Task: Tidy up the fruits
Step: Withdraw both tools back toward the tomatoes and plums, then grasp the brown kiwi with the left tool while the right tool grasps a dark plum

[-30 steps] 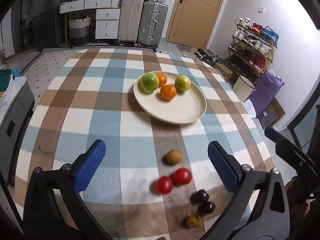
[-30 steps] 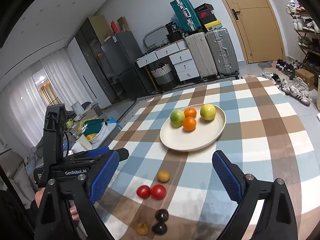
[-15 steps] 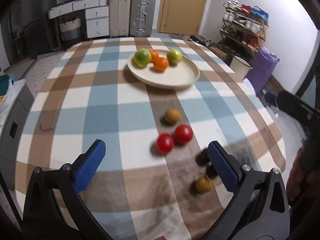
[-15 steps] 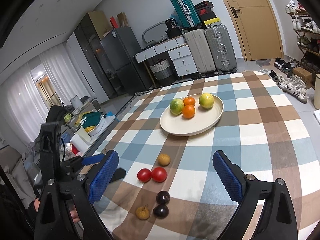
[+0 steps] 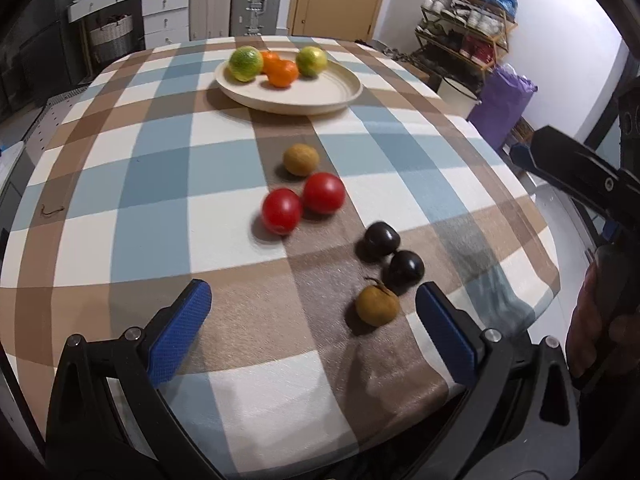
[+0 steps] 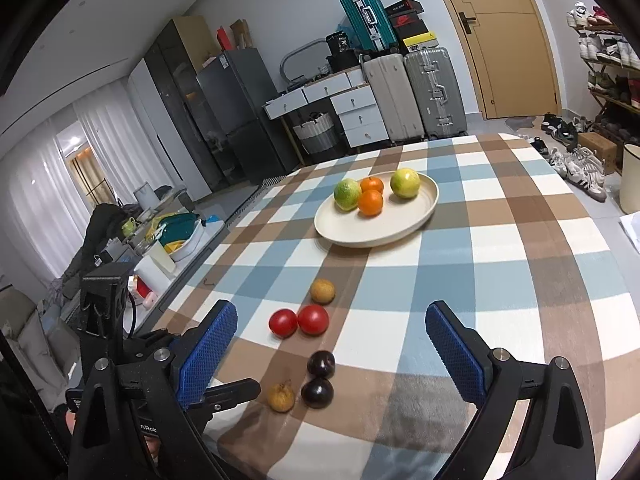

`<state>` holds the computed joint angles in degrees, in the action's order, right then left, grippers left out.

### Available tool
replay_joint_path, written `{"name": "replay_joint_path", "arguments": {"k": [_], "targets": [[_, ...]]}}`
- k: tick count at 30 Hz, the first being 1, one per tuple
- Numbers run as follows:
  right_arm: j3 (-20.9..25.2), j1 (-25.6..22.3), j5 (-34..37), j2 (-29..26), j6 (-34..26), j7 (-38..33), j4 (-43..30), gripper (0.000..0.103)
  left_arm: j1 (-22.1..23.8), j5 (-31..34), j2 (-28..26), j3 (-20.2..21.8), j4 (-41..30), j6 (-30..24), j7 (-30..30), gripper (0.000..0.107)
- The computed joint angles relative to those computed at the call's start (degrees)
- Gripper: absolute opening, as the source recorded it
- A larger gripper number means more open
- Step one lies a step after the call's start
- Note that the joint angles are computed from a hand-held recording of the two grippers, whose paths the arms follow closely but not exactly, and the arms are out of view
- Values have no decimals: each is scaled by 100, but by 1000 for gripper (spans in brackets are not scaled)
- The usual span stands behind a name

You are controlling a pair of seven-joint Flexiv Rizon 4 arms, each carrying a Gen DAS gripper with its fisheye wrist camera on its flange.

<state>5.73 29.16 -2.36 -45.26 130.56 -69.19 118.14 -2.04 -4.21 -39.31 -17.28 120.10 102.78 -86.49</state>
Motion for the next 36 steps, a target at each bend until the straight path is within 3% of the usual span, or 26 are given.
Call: {"name": "replay_joint_path", "arguments": {"k": [7,10,12,14,17,24,32,36], "targets": [[-33,42,206,-5,123,-62,145,98,-173,-24,-77,65,-92,-263,182,101],[-26,22,225,-19,131,-41,173,98,378,219,-273,-562,-15,-21,427,81],[-57,67,278,-15,146,-69,194,98,459,330,-320,-665,-19,31,459,72],[-69,89,306,-20,150,-94,214,98,643,424,-392,-868,-17,15,514,47],[-44,64,281,-35,140,-86,220,98,925,509,-494,-1165,-6,-87,618,24],[-61,112,232,-49,47,-151,250,98,1218,657,-525,-1414,127,81,710,24],[-271,501,445,-78,-188,-505,229,98,1471,760,-263,-1338,300,365,388,24],[-324,648,497,-177,-424,-569,106,98,1781,945,-196,-1509,381,489,212,24]]}}
